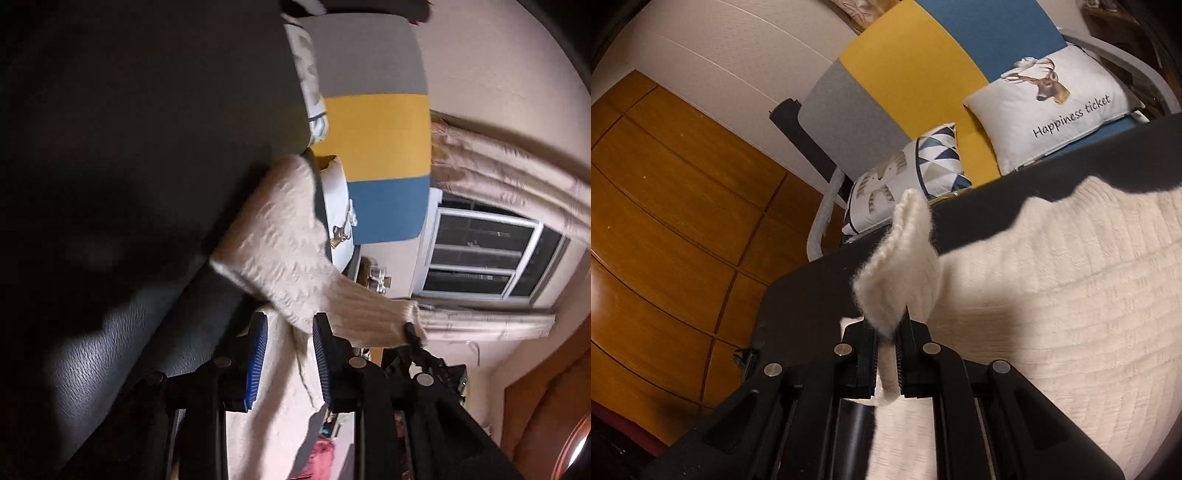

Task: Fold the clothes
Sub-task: 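Grasp the sleeve cuff with the right tool and lift it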

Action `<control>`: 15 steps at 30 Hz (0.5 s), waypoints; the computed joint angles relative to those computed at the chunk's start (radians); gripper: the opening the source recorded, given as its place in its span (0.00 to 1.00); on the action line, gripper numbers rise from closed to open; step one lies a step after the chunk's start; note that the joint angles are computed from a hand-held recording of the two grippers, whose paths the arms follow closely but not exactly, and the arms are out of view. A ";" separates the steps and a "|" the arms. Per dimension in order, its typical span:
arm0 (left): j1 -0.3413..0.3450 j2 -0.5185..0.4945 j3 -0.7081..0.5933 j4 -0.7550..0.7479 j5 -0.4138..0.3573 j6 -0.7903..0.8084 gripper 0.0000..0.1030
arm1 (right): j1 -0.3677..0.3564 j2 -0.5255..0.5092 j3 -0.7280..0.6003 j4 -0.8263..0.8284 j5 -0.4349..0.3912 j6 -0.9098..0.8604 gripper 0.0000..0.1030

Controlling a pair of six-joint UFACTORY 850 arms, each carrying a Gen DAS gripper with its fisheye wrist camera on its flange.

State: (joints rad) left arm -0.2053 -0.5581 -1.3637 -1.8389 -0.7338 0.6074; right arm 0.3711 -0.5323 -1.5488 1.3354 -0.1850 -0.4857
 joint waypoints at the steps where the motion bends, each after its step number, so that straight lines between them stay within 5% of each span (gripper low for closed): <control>1: -0.004 -0.001 0.005 -0.020 0.007 -0.003 0.23 | 0.003 -0.006 -0.014 -0.018 -0.002 0.024 0.08; 15: -0.054 -0.044 0.005 -0.306 0.155 -0.003 0.23 | 0.001 -0.027 -0.141 -0.233 -0.019 0.218 0.08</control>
State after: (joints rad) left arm -0.2595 -0.6019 -1.3591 -2.1446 -0.5783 0.6048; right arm 0.3719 -0.5592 -1.6894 1.1024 -0.2038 -0.2682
